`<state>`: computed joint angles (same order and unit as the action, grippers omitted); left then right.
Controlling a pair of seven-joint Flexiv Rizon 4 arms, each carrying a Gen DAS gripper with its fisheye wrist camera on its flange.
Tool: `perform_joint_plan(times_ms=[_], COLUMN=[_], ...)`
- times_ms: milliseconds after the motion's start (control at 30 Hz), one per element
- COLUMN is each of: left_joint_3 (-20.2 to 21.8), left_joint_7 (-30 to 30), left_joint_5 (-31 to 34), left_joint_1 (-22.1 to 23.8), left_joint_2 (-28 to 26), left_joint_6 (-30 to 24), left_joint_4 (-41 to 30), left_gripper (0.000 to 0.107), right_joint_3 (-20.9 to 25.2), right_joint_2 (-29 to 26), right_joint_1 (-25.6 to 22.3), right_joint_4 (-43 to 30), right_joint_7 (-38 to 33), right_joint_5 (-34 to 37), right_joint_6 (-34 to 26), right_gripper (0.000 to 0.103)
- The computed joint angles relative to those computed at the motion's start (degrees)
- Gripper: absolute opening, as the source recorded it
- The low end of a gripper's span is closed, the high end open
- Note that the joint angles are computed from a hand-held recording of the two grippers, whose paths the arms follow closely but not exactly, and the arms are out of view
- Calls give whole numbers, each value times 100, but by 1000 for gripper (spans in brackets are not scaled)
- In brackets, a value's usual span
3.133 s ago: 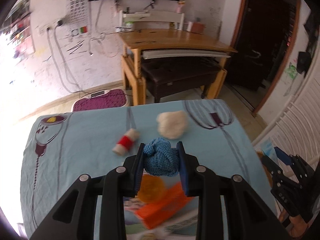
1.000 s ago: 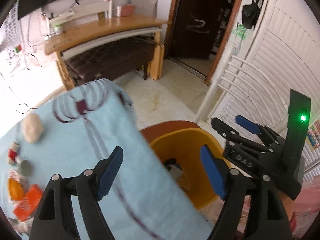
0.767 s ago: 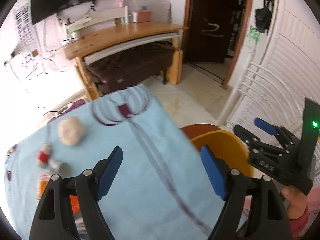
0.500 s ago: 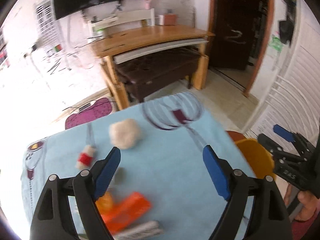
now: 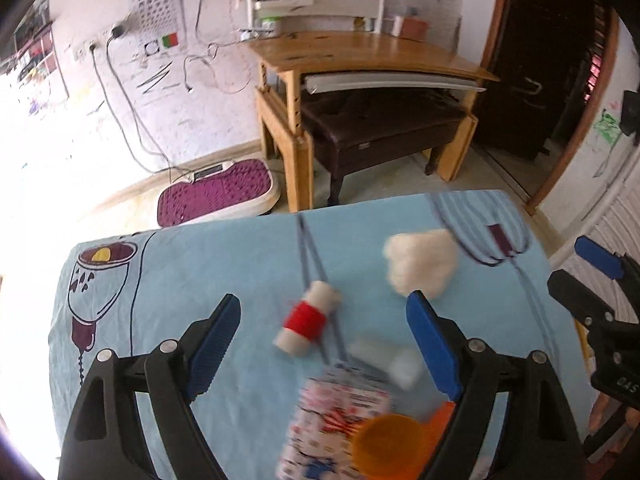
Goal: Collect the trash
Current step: 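Move both tools back over the table toward the paper roll and paper ball, then grasp the red-banded paper roll with the left tool while the right tool grasps the white paper ball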
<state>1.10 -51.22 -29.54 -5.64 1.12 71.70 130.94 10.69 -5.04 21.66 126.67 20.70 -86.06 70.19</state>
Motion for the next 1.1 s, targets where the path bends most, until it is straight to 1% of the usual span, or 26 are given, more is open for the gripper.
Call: perform_joint_plan(times_ms=[167, 300, 367, 400, 433, 500, 567, 700, 767, 900, 933, 967, 1000, 1033, 1100], left_joint_3=[-18, -71, -93, -104, -113, -120, -141, -163, -197, -237, -226, -210, -191, -179, -164], left_joint_7=[202, 268, 309, 302, 337, 371, 450, 530, 630, 825, 782, 741, 669, 631, 584], left_joint_5=[-243, -250, -261, -251, -266, -267, -314, -262, -328, -528, -465, -380, -267, -216, -187], left_joint_1=[122, 198, 220, 222, 232, 242, 238, 211, 189, 173, 156, 149, 141, 151, 180], left_joint_2=[-313, -467, -481, -496, -504, -523, -531, -568, -574, -583, -585, -587, -577, -574, -546], left_joint_6=[-111, -183, -272, -283, -349, -378, -386, -305, -161, -63, 43, 135, 214, 248, 220], left_joint_4=[-134, -196, -200, -208, -217, -221, -203, -160, -102, -65, -37, -20, 6, 11, 21], left_gripper=[80, 79, 74, 68, 64, 59, 58, 48, 48, 47, 40, 36, 26, 21, 18], right_joint_3=[-82, -199, -247, -259, -282, -318, -372, -461, -502, -591, -597, -623, -639, -662, -670], right_joint_2=[-499, -703, -809, -866, -903, -1026, -1111, -1238, -1310, -1418, -1448, -1468, -1481, -1488, -1519], right_joint_1=[145, 222, 263, 300, 333, 402, 472, 615, 674, 777, 801, 837, 875, 913, 973], right_joint_4=[-480, -665, -756, -807, -837, -939, -1008, -1099, -1154, -1210, -1228, -1240, -1248, -1249, -1264], right_joint_7=[-527, -749, -895, -1019, -1112, -1317, -1485, -1738, -1856, -2045, -2127, -2179, -2239, -2274, -2377], right_joint_5=[377, 609, 767, 883, 964, 1163, 1329, 1611, 1772, 2048, 2143, 2195, 2261, 2305, 2417], right_joint_6=[130, 287, 360, 352, 352, 405, 442, 482, 522, 647, 661, 669, 636, 598, 520], right_gripper=[80, 80, 80, 80, 80, 80, 80, 80, 80, 80, 80, 80, 80, 80, 80])
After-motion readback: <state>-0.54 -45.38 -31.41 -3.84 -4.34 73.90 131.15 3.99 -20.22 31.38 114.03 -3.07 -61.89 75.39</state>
